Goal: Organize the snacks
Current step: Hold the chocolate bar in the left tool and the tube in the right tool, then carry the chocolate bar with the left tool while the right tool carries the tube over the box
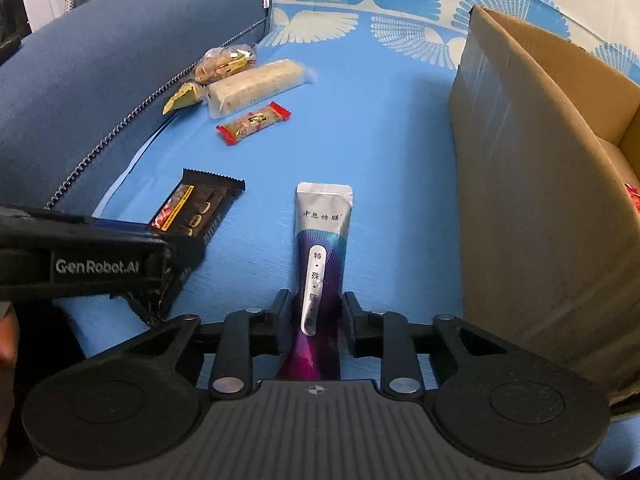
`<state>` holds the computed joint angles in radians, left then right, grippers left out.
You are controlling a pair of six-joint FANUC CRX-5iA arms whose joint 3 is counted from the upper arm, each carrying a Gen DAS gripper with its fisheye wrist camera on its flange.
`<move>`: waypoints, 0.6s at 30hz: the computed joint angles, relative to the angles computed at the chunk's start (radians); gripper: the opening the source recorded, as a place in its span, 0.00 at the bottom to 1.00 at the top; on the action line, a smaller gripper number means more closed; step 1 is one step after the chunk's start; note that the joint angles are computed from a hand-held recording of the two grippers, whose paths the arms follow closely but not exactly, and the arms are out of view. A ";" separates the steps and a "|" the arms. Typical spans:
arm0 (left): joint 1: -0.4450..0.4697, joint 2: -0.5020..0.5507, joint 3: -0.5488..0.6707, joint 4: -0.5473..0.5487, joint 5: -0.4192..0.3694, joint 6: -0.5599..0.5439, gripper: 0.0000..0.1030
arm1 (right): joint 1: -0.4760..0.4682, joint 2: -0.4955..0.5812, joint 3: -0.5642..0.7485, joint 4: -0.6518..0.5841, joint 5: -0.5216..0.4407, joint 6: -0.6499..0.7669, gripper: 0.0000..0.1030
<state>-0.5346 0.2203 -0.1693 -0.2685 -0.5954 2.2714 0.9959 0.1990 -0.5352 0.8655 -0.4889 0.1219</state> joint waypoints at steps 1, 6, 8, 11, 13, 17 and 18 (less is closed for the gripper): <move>-0.003 0.002 0.003 -0.004 -0.003 -0.002 0.50 | 0.002 0.001 0.003 -0.003 -0.002 0.007 0.30; -0.022 0.010 0.024 -0.049 -0.026 0.021 0.41 | 0.000 0.000 -0.011 0.037 0.009 -0.018 0.26; -0.028 0.003 0.020 -0.071 -0.017 0.045 0.41 | -0.004 -0.006 -0.024 0.070 0.022 -0.039 0.22; -0.039 -0.016 0.011 -0.121 0.002 0.101 0.41 | -0.020 -0.029 -0.065 0.191 0.040 -0.132 0.21; -0.041 -0.035 -0.007 -0.143 0.033 0.133 0.41 | -0.036 -0.043 -0.088 0.272 0.054 -0.199 0.21; -0.046 -0.068 -0.029 -0.194 0.070 0.209 0.41 | -0.067 -0.071 -0.125 0.419 0.071 -0.322 0.20; -0.048 -0.074 -0.032 -0.205 0.075 0.227 0.41 | -0.077 -0.079 -0.134 0.459 0.077 -0.352 0.20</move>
